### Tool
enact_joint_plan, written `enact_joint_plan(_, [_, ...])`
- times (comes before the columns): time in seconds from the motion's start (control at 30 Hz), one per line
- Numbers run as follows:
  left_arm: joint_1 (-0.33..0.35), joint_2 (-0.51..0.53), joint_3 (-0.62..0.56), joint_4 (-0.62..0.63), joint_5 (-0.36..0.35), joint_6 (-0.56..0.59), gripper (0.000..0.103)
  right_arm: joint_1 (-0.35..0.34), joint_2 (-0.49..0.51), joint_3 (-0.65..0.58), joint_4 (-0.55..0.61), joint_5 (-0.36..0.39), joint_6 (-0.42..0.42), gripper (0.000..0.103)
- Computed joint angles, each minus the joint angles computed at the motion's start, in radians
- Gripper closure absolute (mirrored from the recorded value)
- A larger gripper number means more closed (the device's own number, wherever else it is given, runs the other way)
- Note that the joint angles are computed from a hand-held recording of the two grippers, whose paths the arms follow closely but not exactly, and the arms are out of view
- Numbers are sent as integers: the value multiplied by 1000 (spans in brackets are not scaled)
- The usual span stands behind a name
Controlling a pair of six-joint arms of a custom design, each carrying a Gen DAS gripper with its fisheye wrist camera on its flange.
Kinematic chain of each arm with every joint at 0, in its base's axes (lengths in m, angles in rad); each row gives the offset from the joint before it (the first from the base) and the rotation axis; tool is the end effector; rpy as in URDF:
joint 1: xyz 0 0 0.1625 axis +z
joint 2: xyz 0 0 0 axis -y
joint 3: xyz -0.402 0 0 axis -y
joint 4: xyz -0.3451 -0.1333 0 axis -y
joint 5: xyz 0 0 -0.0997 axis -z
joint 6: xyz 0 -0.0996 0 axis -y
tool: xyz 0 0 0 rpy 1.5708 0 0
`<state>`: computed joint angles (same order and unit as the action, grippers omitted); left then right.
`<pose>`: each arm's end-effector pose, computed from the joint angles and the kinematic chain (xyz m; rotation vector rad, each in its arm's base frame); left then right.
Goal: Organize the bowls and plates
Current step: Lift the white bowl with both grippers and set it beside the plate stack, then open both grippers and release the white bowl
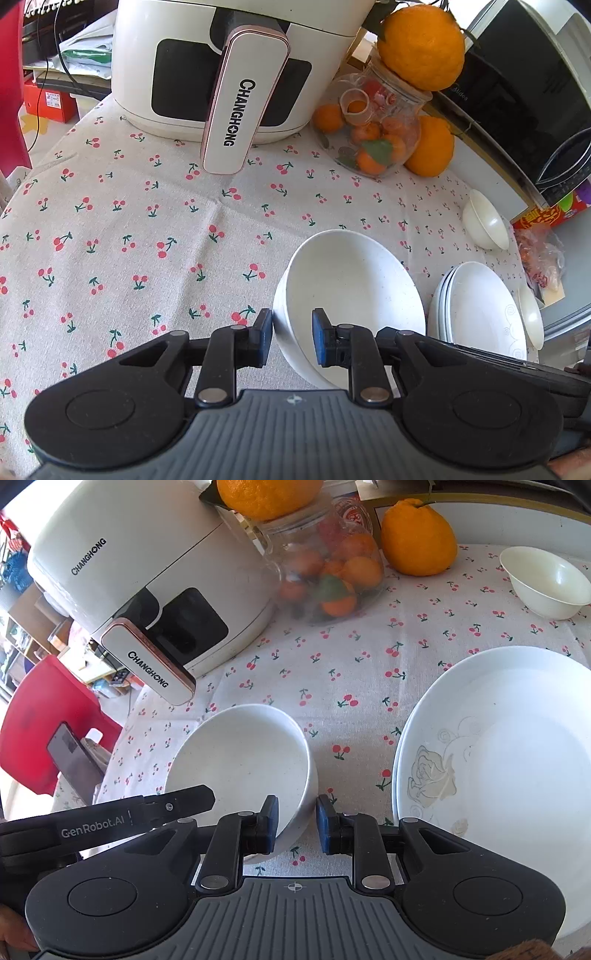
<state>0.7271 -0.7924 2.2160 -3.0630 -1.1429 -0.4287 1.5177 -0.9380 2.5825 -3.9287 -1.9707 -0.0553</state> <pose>-0.2116 -0.4220 0.0238 0.5573 2.7487 -0.4395 0.0759 -0.3523 0.1384 -0.1906 -2.5614 0.9249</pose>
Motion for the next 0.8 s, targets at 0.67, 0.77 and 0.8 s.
enact_joint_plan(0.67, [-46, 12, 1, -6, 100, 43, 35, 27, -41, 14, -28, 21, -83, 54])
enact_joint_plan(0.77, [-60, 12, 4, -12, 123, 44, 29, 34, -54, 26, -67, 20, -105, 43])
enact_joint_plan(0.8, [-66, 12, 3, -10, 131, 43, 28, 37, -60, 30, -78, 17, -113, 41])
